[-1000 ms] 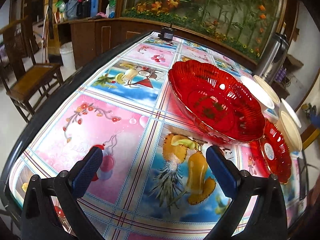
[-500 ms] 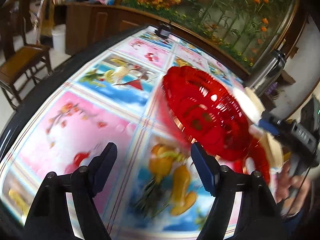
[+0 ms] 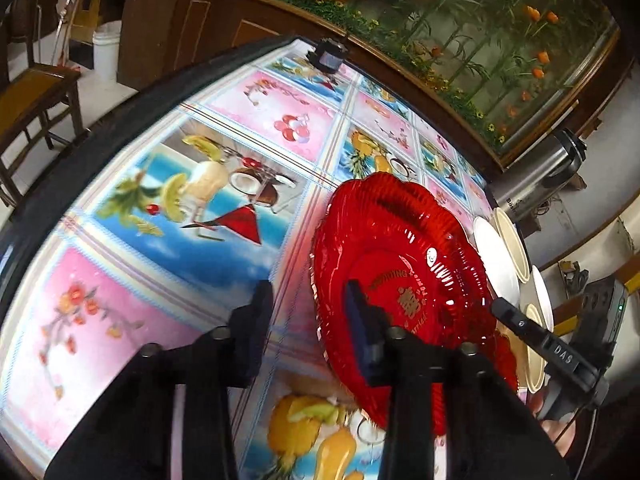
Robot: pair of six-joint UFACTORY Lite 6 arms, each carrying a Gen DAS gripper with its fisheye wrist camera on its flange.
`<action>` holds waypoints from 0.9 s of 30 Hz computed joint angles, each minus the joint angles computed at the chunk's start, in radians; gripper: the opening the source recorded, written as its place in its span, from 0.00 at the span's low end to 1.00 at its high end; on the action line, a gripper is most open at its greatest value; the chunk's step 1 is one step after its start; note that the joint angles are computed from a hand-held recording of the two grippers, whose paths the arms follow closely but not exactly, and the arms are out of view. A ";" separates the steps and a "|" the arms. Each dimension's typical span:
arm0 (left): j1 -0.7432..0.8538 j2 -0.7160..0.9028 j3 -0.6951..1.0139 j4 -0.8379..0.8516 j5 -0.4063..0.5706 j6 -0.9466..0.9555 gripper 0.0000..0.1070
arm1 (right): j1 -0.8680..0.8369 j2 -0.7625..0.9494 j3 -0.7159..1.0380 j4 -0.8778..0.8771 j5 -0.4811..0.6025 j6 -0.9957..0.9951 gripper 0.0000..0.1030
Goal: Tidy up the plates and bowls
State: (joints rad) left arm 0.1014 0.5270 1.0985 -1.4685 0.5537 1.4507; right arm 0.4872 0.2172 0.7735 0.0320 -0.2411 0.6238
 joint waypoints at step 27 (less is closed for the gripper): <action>0.356 -0.362 -0.512 -0.128 0.014 0.414 0.16 | 0.341 0.097 0.111 0.436 0.044 -0.475 0.12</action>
State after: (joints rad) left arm 0.4574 0.1652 0.5870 -1.5968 0.5676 1.8644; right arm 0.8285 0.3139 0.8843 0.4682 -0.1973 0.1483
